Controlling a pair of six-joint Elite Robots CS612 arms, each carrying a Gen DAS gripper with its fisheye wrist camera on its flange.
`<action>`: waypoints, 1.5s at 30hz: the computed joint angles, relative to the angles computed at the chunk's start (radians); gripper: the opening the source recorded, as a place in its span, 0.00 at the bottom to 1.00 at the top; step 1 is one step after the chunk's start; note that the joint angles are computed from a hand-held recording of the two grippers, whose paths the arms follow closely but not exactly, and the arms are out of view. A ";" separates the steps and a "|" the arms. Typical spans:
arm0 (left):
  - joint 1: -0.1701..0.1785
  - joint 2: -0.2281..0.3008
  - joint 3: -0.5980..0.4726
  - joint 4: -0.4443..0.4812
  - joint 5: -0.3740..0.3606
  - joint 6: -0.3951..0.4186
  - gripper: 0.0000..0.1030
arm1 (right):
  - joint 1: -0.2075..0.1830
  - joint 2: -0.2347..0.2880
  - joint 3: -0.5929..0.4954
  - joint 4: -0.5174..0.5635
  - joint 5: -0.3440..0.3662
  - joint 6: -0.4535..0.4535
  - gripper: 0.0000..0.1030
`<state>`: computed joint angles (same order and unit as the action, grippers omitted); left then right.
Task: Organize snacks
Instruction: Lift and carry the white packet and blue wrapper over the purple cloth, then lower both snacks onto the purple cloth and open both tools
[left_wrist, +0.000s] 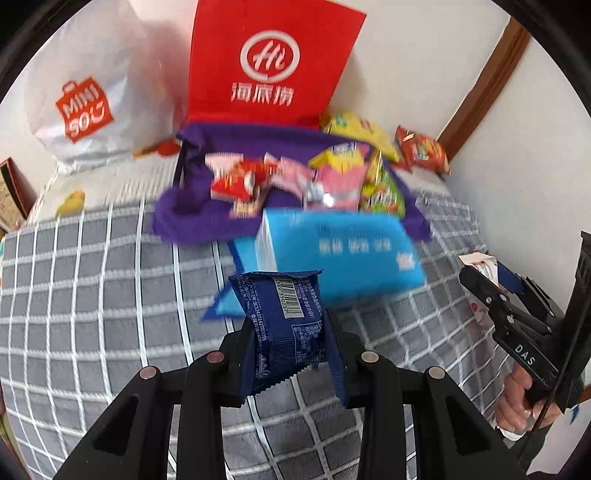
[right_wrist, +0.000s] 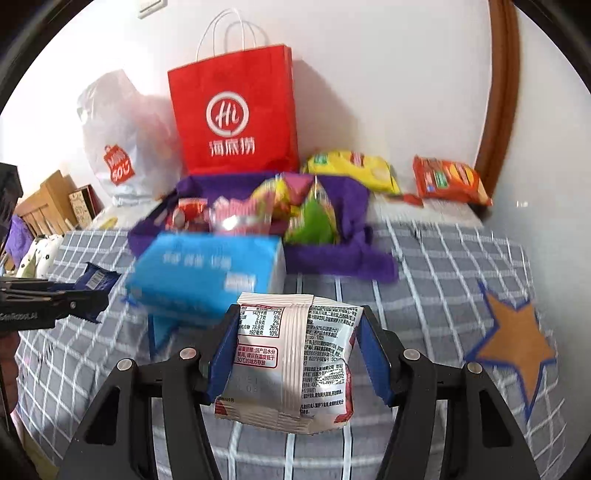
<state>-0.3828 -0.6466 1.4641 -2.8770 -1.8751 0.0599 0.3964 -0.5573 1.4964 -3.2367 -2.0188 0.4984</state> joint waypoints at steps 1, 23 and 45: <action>0.001 0.001 -0.013 0.008 -0.002 -0.001 0.31 | -0.005 -0.003 -0.012 0.004 0.003 -0.008 0.59; -0.001 0.154 -0.401 0.134 0.008 -0.055 0.31 | -0.073 0.079 -0.345 0.107 0.087 -0.154 0.59; -0.009 0.298 -0.589 0.327 0.022 -0.013 0.31 | -0.101 0.229 -0.577 0.475 0.180 -0.167 0.60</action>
<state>-0.3914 -0.3482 0.8751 -2.5503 -1.8536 0.0468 0.2957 -0.3281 0.9191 -2.7618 -1.8391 0.3317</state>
